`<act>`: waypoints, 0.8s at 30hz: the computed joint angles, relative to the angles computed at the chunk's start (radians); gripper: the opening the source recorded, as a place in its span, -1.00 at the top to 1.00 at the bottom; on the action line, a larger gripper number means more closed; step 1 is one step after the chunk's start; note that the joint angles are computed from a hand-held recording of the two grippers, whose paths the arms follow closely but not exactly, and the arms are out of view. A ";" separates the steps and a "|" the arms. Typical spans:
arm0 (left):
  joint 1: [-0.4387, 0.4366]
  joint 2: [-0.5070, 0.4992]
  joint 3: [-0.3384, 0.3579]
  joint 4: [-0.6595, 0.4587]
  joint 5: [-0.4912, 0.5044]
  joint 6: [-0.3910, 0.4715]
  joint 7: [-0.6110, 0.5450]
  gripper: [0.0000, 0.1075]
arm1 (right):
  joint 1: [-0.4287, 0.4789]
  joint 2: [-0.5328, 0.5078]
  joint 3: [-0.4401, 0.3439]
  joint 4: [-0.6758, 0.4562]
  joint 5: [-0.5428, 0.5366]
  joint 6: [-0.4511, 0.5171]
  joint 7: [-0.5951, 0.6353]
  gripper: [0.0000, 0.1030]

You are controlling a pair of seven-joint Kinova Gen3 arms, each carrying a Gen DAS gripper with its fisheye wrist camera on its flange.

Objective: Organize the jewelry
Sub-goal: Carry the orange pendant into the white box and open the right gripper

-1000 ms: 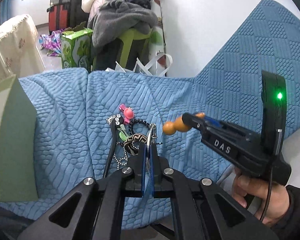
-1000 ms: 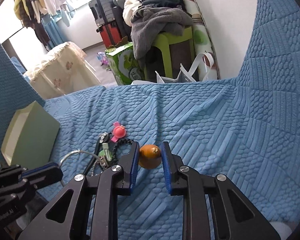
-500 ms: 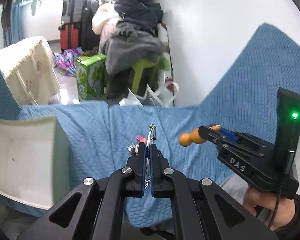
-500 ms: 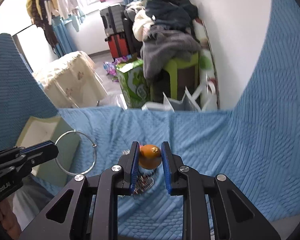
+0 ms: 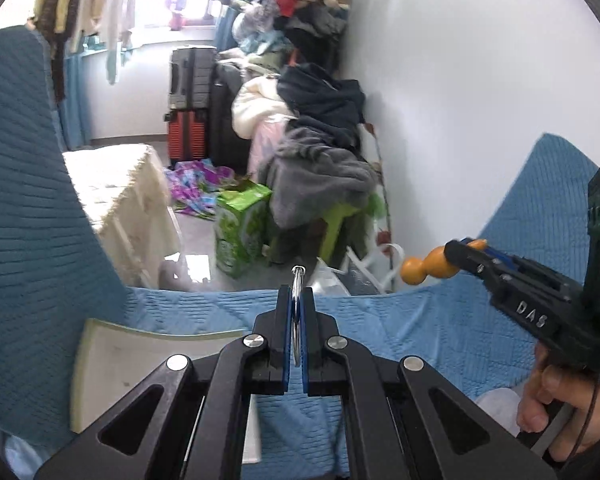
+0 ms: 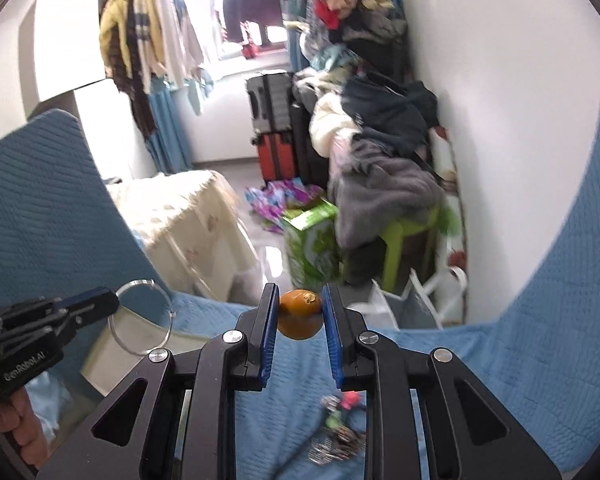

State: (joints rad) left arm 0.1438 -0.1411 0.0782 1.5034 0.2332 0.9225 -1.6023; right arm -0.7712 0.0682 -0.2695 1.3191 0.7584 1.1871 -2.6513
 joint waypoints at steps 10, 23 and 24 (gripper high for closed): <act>-0.100 -0.035 -0.155 0.154 0.128 0.016 -0.180 0.99 | -0.092 0.172 0.037 -0.052 -0.116 -0.120 0.041 0.63; -0.204 0.017 -0.185 0.322 0.228 -0.005 -0.376 1.00 | -0.182 0.293 0.119 -0.024 -0.239 -0.163 0.030 0.63; -0.210 0.018 -0.184 0.336 0.233 -0.009 -0.387 1.00 | -0.184 0.300 0.121 -0.025 -0.246 -0.161 0.033 0.63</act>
